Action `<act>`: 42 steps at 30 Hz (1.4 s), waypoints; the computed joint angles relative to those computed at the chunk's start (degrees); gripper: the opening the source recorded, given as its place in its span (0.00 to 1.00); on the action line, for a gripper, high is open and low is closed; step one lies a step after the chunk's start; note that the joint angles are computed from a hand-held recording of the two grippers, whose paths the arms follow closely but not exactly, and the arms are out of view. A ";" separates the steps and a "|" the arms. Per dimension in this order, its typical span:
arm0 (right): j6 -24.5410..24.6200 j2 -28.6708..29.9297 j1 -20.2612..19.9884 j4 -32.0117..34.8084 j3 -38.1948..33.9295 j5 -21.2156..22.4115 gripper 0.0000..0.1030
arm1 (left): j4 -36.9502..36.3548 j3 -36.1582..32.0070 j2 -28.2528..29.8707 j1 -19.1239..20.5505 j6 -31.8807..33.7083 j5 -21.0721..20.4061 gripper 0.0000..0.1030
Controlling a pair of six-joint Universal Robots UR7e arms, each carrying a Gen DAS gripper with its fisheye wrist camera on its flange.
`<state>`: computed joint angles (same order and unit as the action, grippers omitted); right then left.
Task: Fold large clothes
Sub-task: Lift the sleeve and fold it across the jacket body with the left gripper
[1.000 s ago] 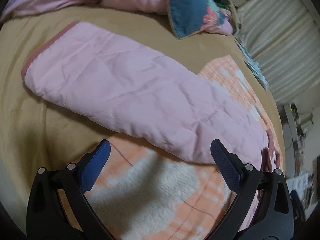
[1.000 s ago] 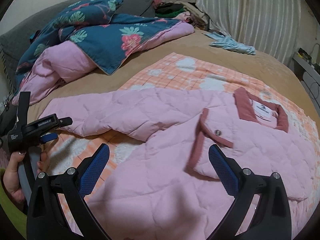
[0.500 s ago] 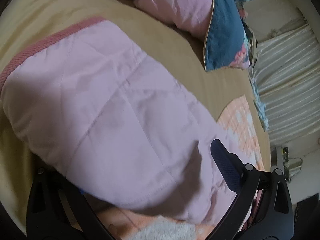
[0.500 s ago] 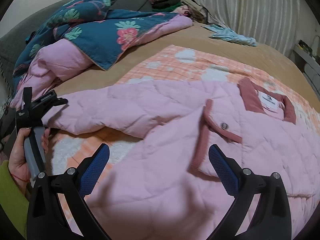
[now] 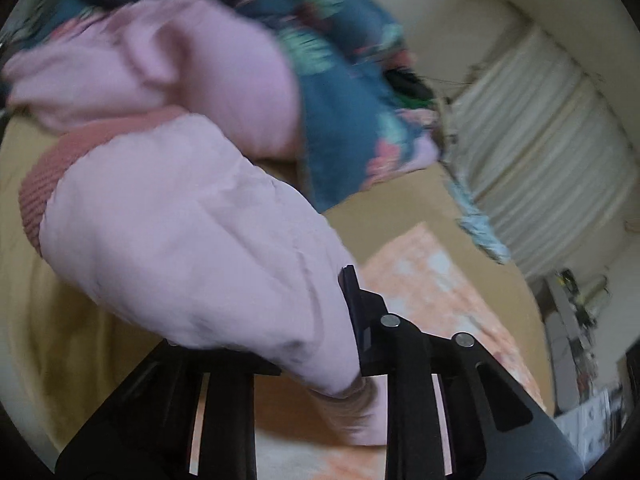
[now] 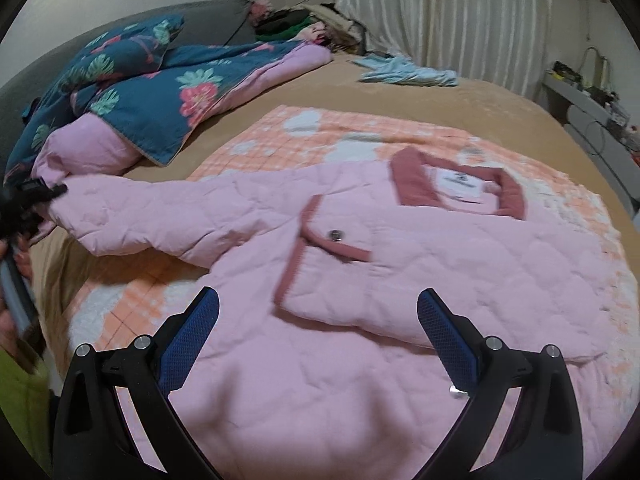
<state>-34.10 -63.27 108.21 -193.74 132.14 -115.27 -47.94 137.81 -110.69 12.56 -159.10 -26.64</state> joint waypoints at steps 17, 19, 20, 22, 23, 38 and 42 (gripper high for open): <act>-2.15 -17.32 -6.12 -2.09 6.59 1.95 0.96 | -24.31 -15.02 24.07 1.10 31.24 12.47 0.11; -2.37 -19.25 -7.31 -2.18 7.36 2.42 0.96 | -30.75 -15.14 25.68 1.50 37.40 13.23 0.10; -2.37 -20.25 -7.95 -2.02 7.75 2.93 0.96 | -35.45 -15.40 26.94 1.97 41.90 13.74 0.10; -2.28 -22.18 -9.20 -1.68 8.38 3.63 0.96 | -41.95 -15.34 28.72 2.33 47.89 14.16 0.10; -2.33 -23.18 -9.86 -1.28 8.63 4.11 0.96 | -45.81 -15.29 29.97 2.31 51.08 14.09 0.10; -4.03 -32.07 -18.18 0.02 10.55 8.51 0.96 | -93.23 -18.65 48.31 5.79 93.67 9.89 0.10; -4.51 -33.68 -20.75 0.51 10.76 10.63 0.96 | -96.81 -20.34 52.20 6.42 96.64 7.87 0.10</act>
<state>-38.61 -96.95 87.46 -193.23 142.90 -104.64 -144.75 117.46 -58.50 18.99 -62.45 -18.77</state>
